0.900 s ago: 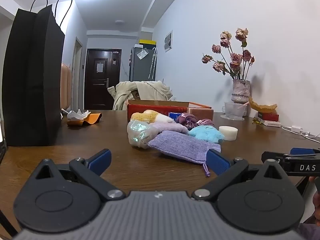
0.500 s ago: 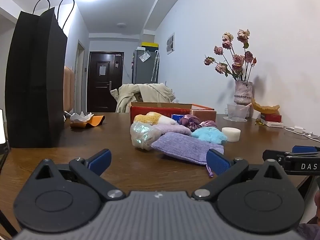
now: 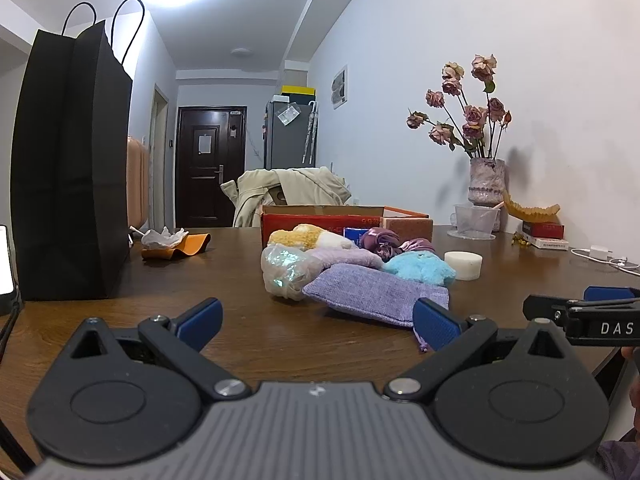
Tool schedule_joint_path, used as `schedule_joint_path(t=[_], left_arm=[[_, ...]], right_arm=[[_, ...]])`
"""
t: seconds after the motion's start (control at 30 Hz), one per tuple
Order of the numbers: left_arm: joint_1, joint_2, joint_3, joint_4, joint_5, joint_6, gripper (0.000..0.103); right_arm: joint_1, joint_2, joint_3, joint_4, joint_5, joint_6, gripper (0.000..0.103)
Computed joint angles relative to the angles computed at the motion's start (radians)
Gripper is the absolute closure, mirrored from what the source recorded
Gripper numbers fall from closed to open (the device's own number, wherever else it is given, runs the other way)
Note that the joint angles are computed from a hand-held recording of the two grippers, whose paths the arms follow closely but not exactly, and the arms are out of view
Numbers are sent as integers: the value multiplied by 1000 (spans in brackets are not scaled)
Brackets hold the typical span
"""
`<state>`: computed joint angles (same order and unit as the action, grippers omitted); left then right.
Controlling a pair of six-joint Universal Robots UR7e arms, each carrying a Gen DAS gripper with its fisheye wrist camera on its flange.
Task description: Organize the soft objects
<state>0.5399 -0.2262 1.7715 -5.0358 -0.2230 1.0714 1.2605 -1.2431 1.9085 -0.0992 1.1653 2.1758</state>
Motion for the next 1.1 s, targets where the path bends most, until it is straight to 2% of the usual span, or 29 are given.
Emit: schedule_joint_path(t=[1.1], left_arm=[[0, 14, -9, -3, -10, 7, 0]], right_arm=[[-5, -1, 17, -44, -14, 2, 0]])
